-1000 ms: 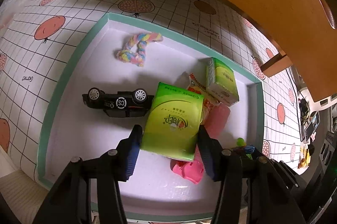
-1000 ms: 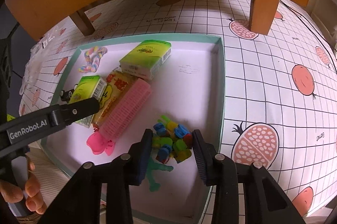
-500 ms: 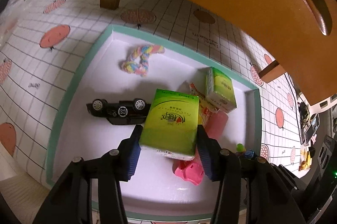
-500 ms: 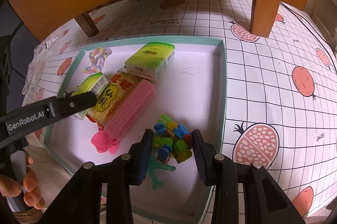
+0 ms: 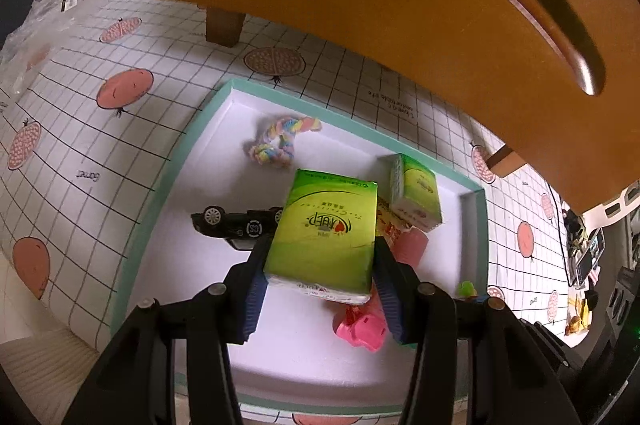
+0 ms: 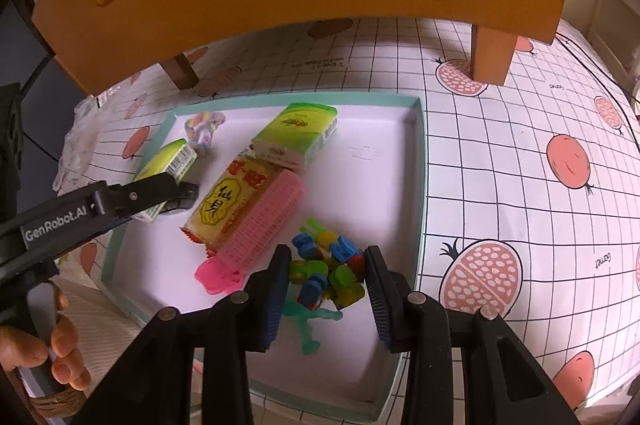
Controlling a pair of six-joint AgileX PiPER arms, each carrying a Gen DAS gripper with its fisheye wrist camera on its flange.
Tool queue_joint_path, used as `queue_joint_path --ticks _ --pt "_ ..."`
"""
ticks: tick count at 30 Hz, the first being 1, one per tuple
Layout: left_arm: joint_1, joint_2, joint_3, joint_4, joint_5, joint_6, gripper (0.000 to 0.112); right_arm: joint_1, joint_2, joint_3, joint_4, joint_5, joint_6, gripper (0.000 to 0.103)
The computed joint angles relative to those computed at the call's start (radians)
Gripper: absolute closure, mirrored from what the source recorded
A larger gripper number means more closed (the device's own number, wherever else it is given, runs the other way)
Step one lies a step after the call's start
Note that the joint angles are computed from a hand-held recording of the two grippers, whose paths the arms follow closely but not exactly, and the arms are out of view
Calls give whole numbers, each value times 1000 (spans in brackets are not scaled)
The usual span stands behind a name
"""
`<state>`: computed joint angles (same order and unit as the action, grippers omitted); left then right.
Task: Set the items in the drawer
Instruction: 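Lift the tissue pack with the left tool while the right tool carries the block toy toward the drawer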
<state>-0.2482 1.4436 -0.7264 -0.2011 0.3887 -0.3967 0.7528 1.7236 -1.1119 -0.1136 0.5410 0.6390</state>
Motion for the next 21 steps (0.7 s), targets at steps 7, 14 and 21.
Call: queue_joint_path --ticks 7,14,21 --pt "-30 -138 11 141 44 -110 61 18 -84 3 -20 5 15 63" --pt "-104 -277 -32 338 114 -280 61 49 -175 -38 -75 50 57 63" --pt "-148 -407 -109 423 181 -341 61 73 -255 -138 -128 105 69 63"
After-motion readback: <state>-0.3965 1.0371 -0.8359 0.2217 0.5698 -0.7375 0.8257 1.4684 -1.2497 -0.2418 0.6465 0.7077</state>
